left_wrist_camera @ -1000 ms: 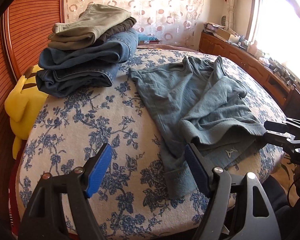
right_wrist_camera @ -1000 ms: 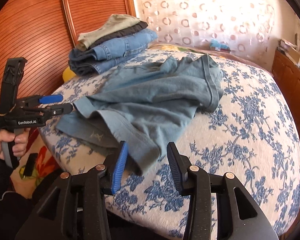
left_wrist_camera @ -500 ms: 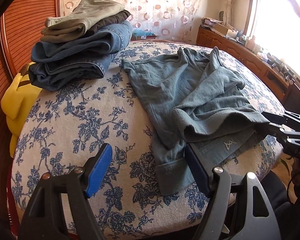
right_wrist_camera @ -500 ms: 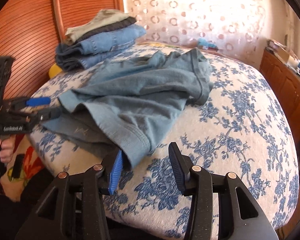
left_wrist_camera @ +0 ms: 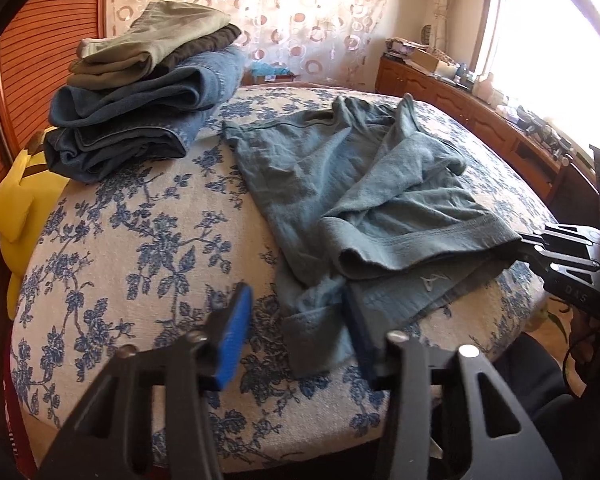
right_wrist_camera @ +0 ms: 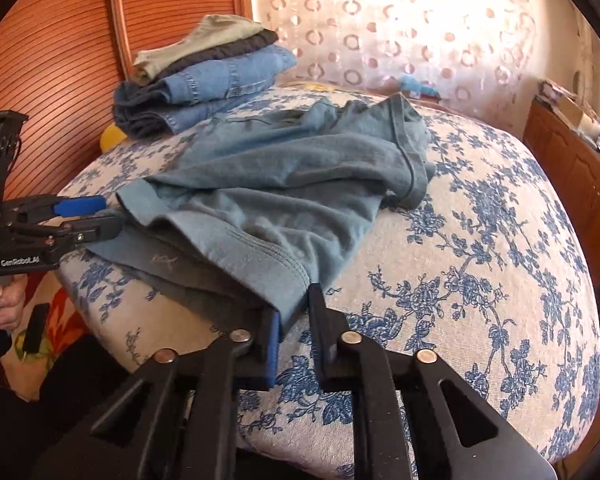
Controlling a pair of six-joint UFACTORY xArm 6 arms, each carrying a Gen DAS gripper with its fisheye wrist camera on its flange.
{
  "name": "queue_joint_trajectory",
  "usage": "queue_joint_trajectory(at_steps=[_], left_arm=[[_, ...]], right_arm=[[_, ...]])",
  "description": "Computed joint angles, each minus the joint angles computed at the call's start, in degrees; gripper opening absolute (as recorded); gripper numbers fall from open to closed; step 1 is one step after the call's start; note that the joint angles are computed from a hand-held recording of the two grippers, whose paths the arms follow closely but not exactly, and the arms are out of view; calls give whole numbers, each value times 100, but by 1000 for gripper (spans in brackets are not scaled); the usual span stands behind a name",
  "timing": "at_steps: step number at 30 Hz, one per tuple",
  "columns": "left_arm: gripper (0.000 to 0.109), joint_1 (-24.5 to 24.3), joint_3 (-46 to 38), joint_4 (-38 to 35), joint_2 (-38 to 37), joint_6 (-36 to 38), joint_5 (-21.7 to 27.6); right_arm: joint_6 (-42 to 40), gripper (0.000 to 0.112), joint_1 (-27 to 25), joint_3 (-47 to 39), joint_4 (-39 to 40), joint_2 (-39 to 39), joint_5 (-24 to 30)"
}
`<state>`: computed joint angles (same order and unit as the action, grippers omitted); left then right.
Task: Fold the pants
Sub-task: 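Release the folded hem with the right gripper, then grasp the shorts' edge with the left gripper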
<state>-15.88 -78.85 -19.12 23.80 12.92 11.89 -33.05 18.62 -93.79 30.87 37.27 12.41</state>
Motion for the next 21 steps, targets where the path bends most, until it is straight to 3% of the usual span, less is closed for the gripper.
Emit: queue_joint_trajectory(at_steps=[6, 14, 21], left_arm=[[10, -114, -34, -644, -61, 616, 161], [9, -318, 57, -1517, -324, 1396, 479], [14, -335, 50, -1165, -324, 947, 383]], right_arm=[[-470, 2, -13, 225, 518, -215, -105], [-909, 2, -153, 845, 1052, -765, -307], [-1162, 5, -289, 1014, 1504, -907, 13]])
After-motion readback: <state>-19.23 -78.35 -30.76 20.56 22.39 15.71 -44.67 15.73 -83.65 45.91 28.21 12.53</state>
